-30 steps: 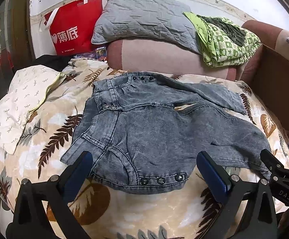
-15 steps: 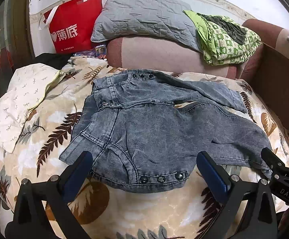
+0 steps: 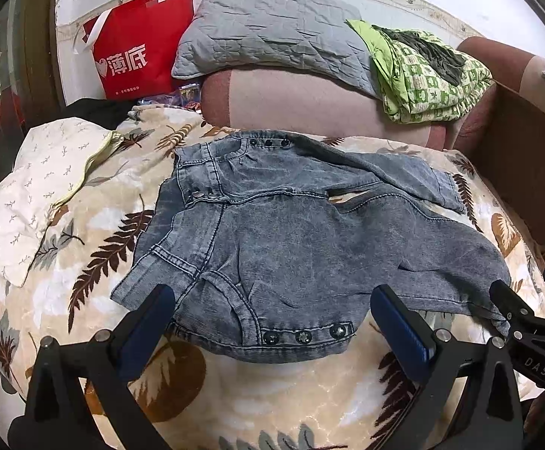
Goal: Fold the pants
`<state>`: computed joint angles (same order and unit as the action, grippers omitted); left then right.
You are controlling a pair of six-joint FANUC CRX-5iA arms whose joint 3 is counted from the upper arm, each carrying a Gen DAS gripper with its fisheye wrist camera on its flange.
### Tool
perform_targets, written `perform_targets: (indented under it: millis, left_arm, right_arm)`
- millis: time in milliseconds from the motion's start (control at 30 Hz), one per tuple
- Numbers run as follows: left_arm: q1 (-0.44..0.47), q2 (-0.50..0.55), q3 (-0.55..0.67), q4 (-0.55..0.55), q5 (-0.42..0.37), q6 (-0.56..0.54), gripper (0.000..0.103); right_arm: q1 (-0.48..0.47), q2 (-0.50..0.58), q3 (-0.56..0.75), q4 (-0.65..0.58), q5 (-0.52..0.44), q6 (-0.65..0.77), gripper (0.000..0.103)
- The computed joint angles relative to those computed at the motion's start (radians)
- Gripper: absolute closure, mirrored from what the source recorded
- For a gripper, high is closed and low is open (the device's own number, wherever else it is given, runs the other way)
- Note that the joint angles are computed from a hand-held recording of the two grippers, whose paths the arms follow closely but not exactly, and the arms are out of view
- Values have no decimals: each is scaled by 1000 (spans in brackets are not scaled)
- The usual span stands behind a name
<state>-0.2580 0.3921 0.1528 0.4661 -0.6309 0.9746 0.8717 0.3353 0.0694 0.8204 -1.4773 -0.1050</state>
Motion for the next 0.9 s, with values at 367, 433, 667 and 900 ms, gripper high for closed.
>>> perform_targets:
  millis: [367,433,667,900]
  left_arm:
    - [2,-1,1,0,-1,1,0]
    - [2,0,4,-2,-4,2,0]
    - [1,0,1,-3,-1,1,0]
    - [2,2,3,-2,-6,2,0]
  right_arm:
    - [2,1,5,1,-8,3,0]
    - [2,1,5,1,-7,3,0]
    - [0,4,9,-2,-11,8,0]
    - [-1,8,14,-4,-9,13,0]
